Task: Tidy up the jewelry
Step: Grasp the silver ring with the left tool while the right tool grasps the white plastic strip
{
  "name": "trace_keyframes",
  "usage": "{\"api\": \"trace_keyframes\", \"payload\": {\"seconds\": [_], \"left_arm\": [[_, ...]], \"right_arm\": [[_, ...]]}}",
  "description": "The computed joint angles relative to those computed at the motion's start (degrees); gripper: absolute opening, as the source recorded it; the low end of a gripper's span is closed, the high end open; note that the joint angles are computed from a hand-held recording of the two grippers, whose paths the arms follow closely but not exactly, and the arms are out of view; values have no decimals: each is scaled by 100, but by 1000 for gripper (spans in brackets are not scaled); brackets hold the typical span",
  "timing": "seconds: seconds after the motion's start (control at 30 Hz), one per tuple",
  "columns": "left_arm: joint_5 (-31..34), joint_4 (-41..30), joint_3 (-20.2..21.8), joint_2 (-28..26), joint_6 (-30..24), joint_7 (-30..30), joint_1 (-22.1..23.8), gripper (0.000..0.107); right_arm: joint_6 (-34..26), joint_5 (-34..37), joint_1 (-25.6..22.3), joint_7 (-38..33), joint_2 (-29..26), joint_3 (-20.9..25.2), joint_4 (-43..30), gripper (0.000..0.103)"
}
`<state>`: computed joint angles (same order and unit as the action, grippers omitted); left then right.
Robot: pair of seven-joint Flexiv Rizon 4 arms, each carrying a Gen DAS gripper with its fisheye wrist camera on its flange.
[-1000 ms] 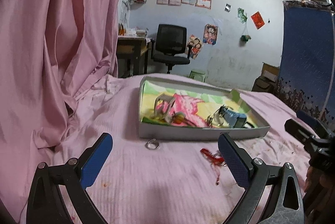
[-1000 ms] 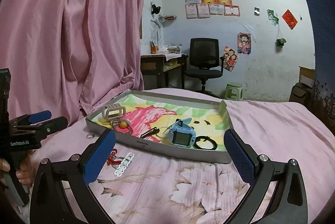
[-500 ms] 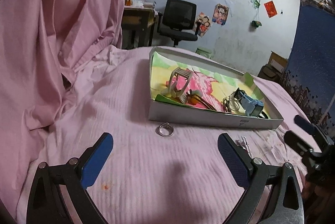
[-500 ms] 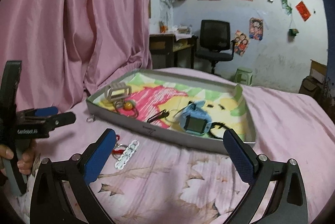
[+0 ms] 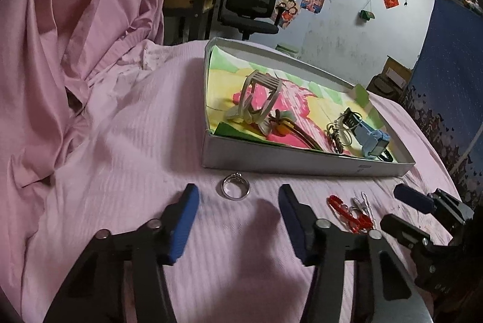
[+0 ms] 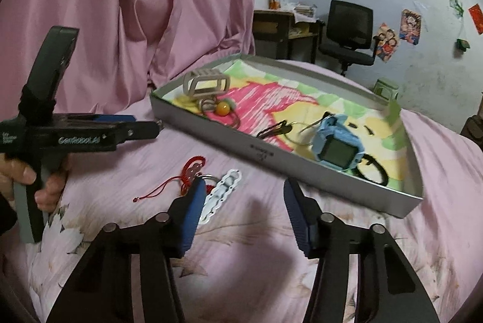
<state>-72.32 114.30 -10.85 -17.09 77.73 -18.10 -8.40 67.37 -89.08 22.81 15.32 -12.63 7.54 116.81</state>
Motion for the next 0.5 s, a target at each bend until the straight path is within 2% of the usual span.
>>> {"api": "trace_keyframes", "payload": {"seconds": [0.2, 0.3, 0.5], "left_arm": [[337, -72, 16, -95, -131, -284, 68, 37], [497, -104, 9, -129, -212, -395, 118, 31], [737, -126, -34, -167, -258, -538, 190, 25]], "right_arm": [[235, 317, 19, -330, -160, -24, -89, 37], [305, 533, 58, -511, -218, -48, -104, 37], [334, 825, 125, -578, -230, -120, -60, 37]]}}
